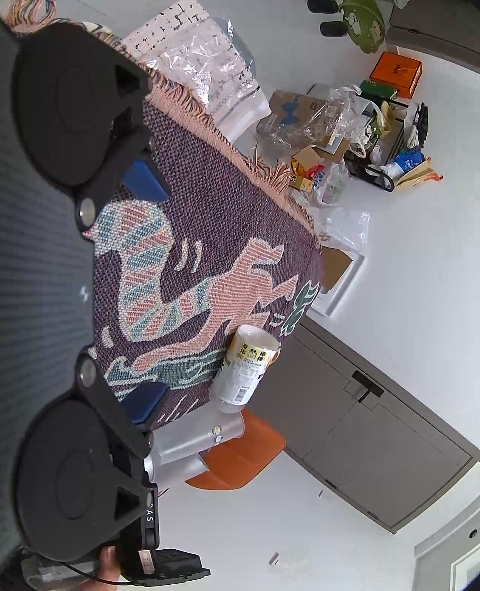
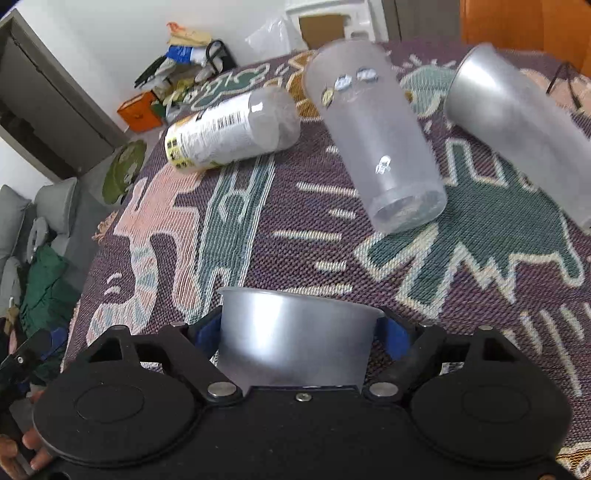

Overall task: Flip cup upright
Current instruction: 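Grasp the frosted cup with the right gripper while the left gripper releases it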

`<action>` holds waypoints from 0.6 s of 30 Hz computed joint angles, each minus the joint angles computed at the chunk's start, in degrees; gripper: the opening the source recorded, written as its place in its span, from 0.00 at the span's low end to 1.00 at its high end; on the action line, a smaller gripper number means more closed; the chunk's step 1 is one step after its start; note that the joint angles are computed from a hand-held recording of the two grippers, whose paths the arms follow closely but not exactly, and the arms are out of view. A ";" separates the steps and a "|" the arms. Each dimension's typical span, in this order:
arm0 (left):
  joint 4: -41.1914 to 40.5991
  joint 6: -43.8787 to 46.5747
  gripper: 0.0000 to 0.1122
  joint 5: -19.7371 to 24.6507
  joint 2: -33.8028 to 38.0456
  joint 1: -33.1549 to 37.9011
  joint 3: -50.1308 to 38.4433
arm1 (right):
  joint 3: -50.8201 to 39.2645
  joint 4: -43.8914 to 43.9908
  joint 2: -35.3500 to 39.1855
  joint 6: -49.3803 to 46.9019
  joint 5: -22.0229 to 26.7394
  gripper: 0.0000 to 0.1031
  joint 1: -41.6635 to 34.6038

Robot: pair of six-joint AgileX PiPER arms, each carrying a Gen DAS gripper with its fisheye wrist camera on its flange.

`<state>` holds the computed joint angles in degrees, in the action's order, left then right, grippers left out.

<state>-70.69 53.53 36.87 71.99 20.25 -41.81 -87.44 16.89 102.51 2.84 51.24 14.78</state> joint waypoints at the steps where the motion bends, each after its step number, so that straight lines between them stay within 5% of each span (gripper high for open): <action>1: -0.07 0.20 0.92 0.28 -0.38 0.12 0.20 | 0.93 -0.21 -0.85 -0.20 -0.90 0.79 0.15; 18: 2.22 -2.48 0.92 1.65 -9.38 -1.35 4.00 | 17.63 -4.05 -21.81 -0.31 -13.85 0.77 3.86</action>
<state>-68.47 51.06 38.52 62.62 18.90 -37.80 -69.81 12.84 80.70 2.53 37.39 18.63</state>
